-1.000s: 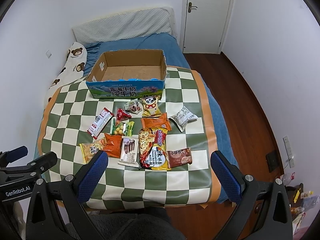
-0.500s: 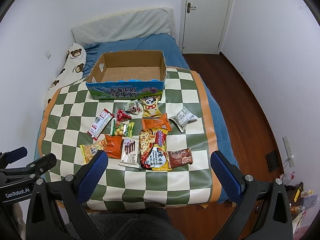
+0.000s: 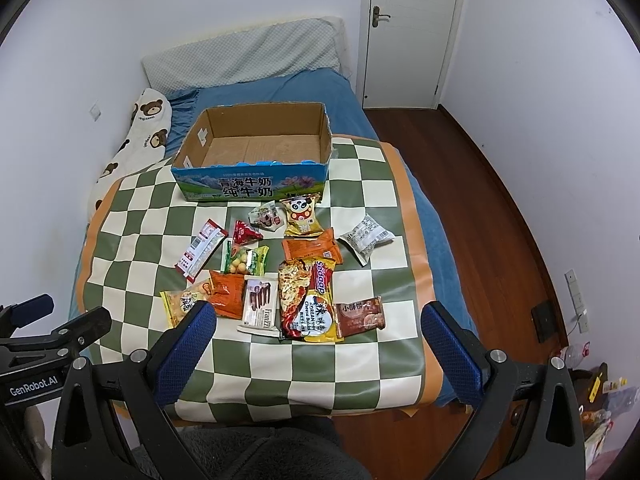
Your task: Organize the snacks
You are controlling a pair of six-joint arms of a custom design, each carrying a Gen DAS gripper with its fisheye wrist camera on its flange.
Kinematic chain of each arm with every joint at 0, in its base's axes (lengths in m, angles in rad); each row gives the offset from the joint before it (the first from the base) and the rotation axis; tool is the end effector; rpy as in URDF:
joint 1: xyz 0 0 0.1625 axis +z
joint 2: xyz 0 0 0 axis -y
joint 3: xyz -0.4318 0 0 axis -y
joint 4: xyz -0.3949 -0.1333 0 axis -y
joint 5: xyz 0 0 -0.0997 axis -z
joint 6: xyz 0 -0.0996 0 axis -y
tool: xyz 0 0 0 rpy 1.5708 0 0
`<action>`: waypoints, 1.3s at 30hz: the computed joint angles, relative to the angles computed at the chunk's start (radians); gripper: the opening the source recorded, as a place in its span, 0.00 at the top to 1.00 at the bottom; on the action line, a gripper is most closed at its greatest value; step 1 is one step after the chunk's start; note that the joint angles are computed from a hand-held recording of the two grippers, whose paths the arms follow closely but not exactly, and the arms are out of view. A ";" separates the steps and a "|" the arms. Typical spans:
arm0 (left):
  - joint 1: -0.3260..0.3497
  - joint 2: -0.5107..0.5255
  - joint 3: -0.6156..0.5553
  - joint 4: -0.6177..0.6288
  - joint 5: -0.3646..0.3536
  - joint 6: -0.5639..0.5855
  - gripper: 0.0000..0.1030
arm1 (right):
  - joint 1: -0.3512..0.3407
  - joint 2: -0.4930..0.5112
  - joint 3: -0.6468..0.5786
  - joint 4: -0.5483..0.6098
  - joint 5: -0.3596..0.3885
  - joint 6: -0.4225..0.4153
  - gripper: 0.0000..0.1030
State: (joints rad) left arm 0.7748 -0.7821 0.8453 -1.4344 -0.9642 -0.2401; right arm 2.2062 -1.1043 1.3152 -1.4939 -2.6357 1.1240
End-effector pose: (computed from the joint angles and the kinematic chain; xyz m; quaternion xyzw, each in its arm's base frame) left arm -0.4258 -0.6828 0.3419 0.2892 0.9050 -0.0646 0.3053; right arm 0.4302 -0.5056 0.3909 -0.1356 -0.8449 0.3084 0.4154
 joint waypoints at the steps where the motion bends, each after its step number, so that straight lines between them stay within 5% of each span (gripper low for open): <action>1: 0.000 0.000 0.001 -0.001 0.000 0.000 0.00 | 0.000 0.001 -0.004 0.003 0.000 0.000 0.00; 24: 0.004 0.021 -0.026 -0.001 0.027 -0.008 0.00 | -0.017 -0.012 0.027 -0.049 0.014 -0.013 0.00; 34: 0.101 0.201 -0.116 0.107 0.159 -0.094 0.00 | -0.276 -0.058 0.294 -0.503 0.206 -0.270 0.00; 39: 0.157 0.297 -0.191 0.217 0.143 -0.160 0.00 | -0.422 0.009 0.344 -0.641 0.297 -0.384 0.02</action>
State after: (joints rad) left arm 0.9317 -0.4851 0.6546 -1.2171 -0.8216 -0.4002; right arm 1.7842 -1.0958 1.6597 -2.1351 -2.3382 0.7397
